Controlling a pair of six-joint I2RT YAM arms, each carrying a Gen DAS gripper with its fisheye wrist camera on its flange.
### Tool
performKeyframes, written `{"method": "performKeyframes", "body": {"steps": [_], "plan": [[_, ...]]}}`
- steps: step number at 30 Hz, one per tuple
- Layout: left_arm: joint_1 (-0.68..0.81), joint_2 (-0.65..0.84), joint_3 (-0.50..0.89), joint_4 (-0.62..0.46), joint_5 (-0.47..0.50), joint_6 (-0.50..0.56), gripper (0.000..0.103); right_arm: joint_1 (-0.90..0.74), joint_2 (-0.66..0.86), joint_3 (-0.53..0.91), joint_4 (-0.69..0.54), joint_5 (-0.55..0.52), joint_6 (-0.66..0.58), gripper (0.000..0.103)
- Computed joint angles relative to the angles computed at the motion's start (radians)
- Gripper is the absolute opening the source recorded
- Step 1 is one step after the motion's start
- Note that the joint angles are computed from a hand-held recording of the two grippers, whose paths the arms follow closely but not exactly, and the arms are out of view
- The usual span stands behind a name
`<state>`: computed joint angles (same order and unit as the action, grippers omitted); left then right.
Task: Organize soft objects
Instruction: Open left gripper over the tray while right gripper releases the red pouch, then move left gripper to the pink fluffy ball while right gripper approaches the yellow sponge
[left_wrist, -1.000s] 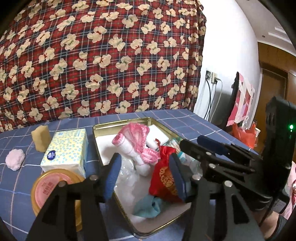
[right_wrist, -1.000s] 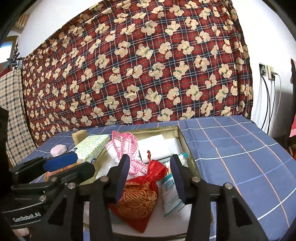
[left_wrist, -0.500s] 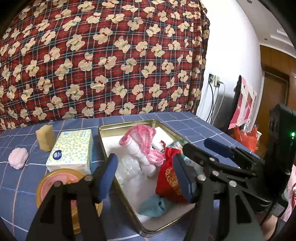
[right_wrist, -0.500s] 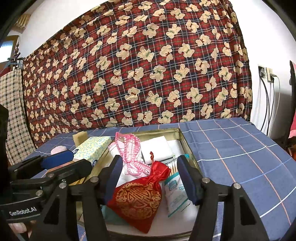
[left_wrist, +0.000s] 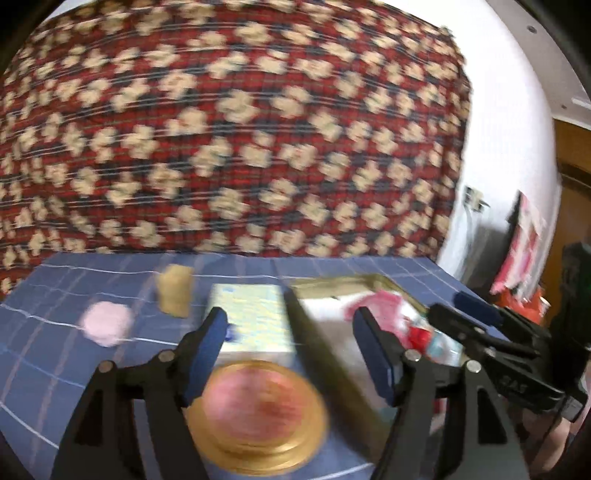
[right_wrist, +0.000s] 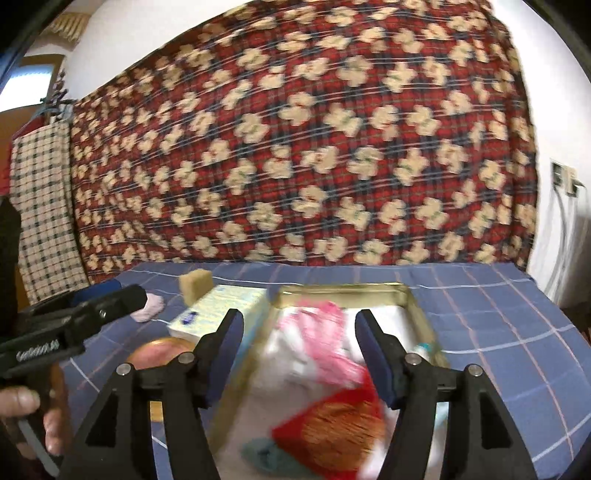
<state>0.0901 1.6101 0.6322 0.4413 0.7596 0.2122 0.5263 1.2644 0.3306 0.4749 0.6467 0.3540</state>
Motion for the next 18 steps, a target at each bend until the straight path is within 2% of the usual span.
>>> {"method": "performKeyframes", "body": {"steps": [2, 5, 7, 9, 16, 18], "plan": [[0.042, 0.040, 0.041, 0.003, 0.000, 0.001, 0.075, 0.010, 0.054, 0.052, 0.002, -0.028, -0.006, 0.065], [0.091, 0.123, 0.125, 0.015, -0.059, -0.001, 0.076, 0.022, 0.152, 0.175, -0.039, -0.092, -0.025, 0.066], [0.108, 0.181, 0.185, 0.010, -0.116, 0.006, 0.083, 0.017, 0.216, 0.272, -0.094, -0.148, -0.026, 0.066], [0.114, 0.259, 0.280, -0.029, -0.190, 0.009, 0.083, 0.008, 0.276, 0.364, -0.142, -0.179, -0.020, 0.066], [0.124, 0.474, 0.581, -0.214, -0.298, 0.010, 0.083, -0.035, 0.534, 0.756, -0.335, -0.294, -0.013, 0.066], [0.117, 0.522, 0.655, -0.262, -0.324, 0.022, 0.084, -0.040, 0.612, 0.872, -0.396, -0.291, -0.017, 0.066]]}}
